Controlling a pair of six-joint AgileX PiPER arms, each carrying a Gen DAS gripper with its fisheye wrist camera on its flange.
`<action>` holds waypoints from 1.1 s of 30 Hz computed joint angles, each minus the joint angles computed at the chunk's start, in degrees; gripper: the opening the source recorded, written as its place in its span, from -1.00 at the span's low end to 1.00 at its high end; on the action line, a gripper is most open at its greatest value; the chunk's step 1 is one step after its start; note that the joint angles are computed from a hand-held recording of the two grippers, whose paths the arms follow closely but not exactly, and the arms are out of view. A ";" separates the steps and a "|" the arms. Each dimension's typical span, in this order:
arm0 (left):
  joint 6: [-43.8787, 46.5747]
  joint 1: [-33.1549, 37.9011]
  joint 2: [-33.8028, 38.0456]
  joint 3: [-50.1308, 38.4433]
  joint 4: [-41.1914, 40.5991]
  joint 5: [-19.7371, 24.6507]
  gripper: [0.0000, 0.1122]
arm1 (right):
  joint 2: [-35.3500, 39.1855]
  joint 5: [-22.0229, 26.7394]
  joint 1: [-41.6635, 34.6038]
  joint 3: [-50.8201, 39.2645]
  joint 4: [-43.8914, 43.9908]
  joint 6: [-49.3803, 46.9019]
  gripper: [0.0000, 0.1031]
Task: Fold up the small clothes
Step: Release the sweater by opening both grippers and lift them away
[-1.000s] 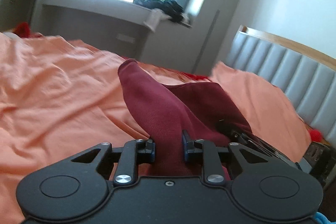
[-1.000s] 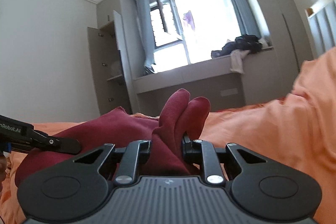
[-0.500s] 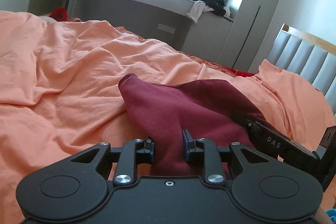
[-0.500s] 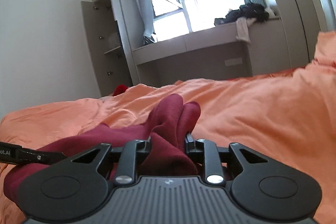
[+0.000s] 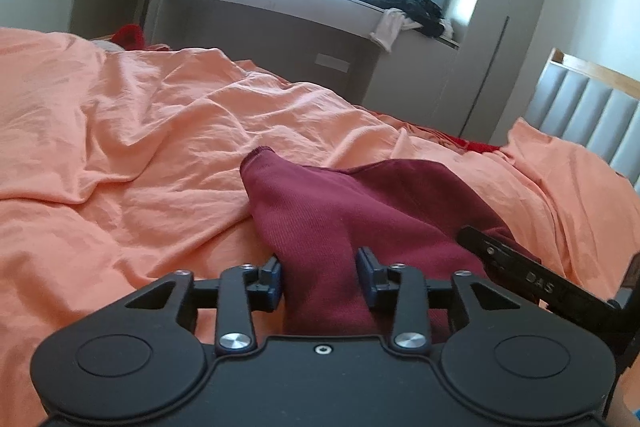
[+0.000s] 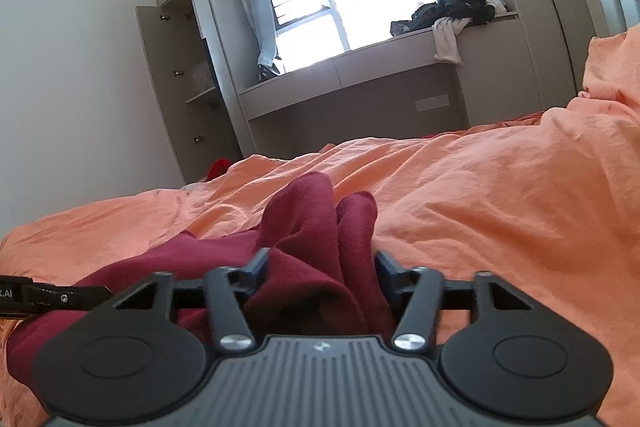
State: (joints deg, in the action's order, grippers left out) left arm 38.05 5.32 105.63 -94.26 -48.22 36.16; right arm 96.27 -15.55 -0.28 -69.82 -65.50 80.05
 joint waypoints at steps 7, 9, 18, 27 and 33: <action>-0.91 -0.39 -4.94 5.09 -0.40 -4.22 0.38 | -6.65 1.41 -0.47 4.83 4.55 -6.27 0.93; 1.75 -0.89 -7.61 8.57 -1.86 -7.21 0.55 | -9.32 1.77 -0.22 7.00 10.60 -13.62 0.99; 15.64 -1.50 -20.64 21.98 -15.14 -15.39 0.80 | -23.08 3.02 1.92 16.12 31.09 -37.03 0.99; 20.42 0.70 -37.49 32.99 -20.79 -16.19 0.82 | -39.47 5.64 7.63 24.87 63.62 -71.68 0.99; 9.49 0.21 -46.63 38.43 -5.92 -15.29 0.83 | -49.14 5.88 13.51 30.38 95.80 -106.05 0.99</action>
State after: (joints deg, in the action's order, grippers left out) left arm 47.54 5.53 58.99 -55.83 -54.13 20.87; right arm 47.12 -9.67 13.22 -39.43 30.29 -26.00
